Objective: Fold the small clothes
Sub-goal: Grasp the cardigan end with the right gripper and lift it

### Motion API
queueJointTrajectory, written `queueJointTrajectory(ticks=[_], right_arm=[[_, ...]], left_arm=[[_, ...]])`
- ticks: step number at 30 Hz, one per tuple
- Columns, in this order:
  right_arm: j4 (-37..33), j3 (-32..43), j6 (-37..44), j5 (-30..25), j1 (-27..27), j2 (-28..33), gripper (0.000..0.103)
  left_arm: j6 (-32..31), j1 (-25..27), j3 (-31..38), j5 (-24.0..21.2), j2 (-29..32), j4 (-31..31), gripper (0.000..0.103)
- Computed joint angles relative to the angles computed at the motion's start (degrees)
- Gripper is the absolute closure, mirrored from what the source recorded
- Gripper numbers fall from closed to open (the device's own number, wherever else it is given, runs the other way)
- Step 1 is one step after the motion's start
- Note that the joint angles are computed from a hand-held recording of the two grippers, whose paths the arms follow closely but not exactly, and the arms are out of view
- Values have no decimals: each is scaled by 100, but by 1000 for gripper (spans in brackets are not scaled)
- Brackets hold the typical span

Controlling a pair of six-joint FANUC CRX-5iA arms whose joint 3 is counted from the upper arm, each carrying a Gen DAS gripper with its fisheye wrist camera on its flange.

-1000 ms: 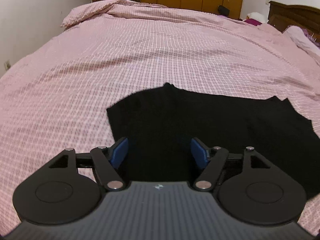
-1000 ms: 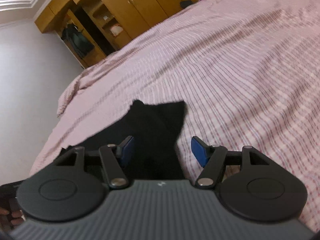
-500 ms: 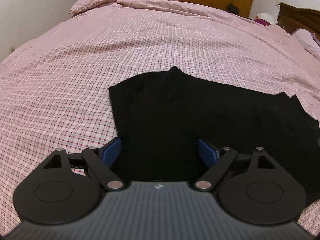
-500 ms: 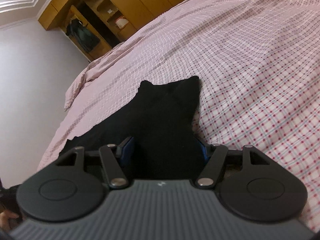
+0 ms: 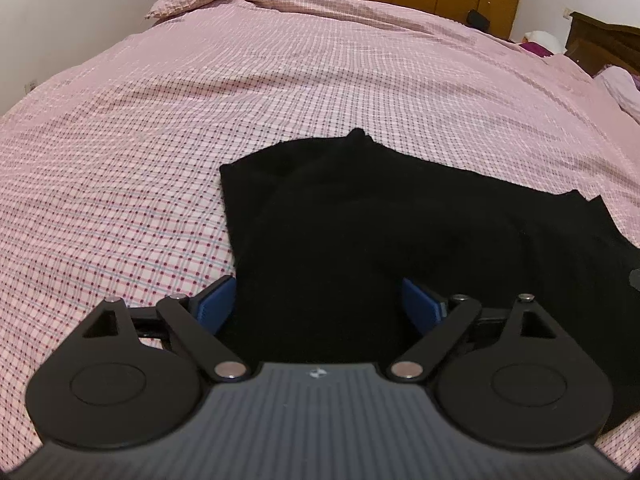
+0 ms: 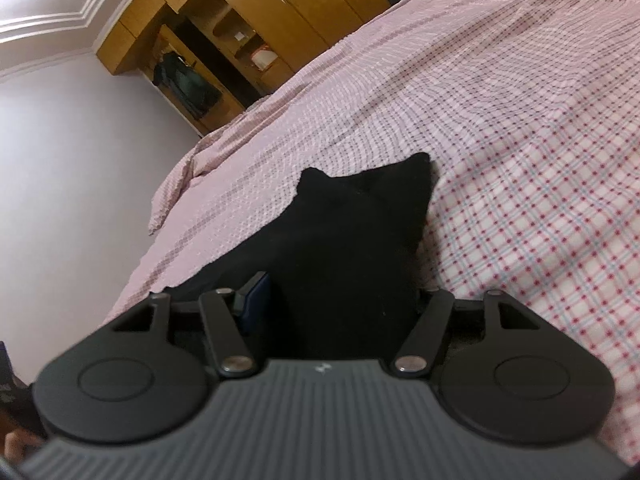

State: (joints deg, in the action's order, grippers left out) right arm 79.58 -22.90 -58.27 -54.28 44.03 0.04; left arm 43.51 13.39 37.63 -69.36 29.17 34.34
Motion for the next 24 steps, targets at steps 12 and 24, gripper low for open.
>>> queueJointTrajectory(ticks=[12,24], right_arm=[[537,-239,-1059,401,-228,-109,81],[337,55,-644,201,-105,-122,84]], left_arm=[[18,147,-7,-134,-166,-124,12],[125,274,174,-331,-120,-181,12]])
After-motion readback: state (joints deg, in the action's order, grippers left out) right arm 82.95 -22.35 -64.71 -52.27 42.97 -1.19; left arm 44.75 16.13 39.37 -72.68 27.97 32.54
